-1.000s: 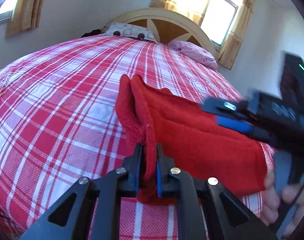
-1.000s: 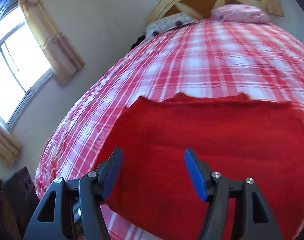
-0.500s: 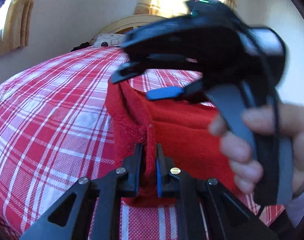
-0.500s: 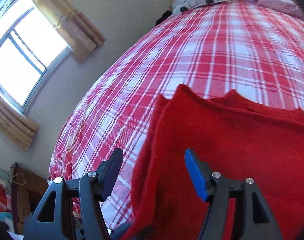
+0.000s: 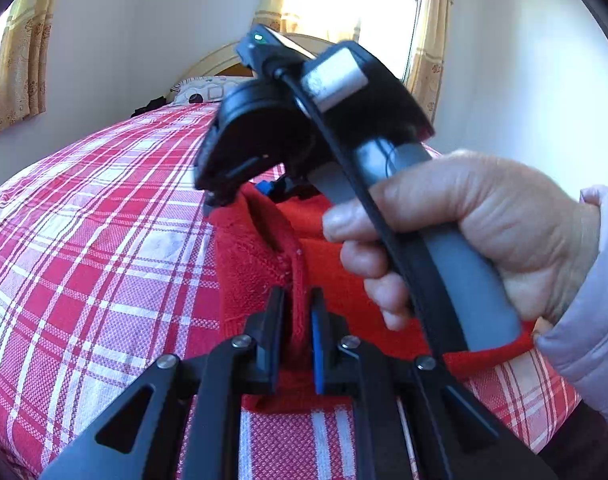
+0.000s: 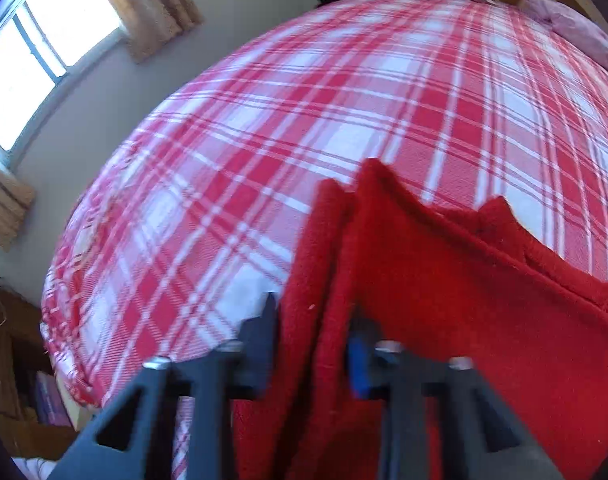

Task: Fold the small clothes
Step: 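Fold the sweater over with the left tool while the right tool grasps its edge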

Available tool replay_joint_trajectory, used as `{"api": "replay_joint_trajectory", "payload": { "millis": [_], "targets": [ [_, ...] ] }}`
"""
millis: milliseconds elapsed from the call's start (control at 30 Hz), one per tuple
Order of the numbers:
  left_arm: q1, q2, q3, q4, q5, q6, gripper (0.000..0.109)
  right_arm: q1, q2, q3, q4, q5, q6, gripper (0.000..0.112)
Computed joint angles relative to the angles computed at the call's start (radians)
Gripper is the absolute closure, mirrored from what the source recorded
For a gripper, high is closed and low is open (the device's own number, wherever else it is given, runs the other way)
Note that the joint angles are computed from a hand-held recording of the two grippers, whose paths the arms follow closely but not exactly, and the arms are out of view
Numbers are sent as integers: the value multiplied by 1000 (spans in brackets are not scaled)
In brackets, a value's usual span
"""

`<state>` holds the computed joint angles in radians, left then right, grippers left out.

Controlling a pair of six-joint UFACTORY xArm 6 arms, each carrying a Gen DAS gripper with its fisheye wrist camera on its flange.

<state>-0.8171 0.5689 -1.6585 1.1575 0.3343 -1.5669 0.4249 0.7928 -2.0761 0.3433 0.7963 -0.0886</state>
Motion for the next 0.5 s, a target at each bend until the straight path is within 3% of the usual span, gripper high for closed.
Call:
{"api": "replay_joint_trajectory", "payload": {
  "millis": [200,500],
  "targets": [
    [-4,-29,24,-20,-25,18,96,-30,-124,206,177,-133,-96,97],
    [-49,28,-95,-93,-30,180,96,-117,-352,495,476,-250,-303,99]
  ]
}}
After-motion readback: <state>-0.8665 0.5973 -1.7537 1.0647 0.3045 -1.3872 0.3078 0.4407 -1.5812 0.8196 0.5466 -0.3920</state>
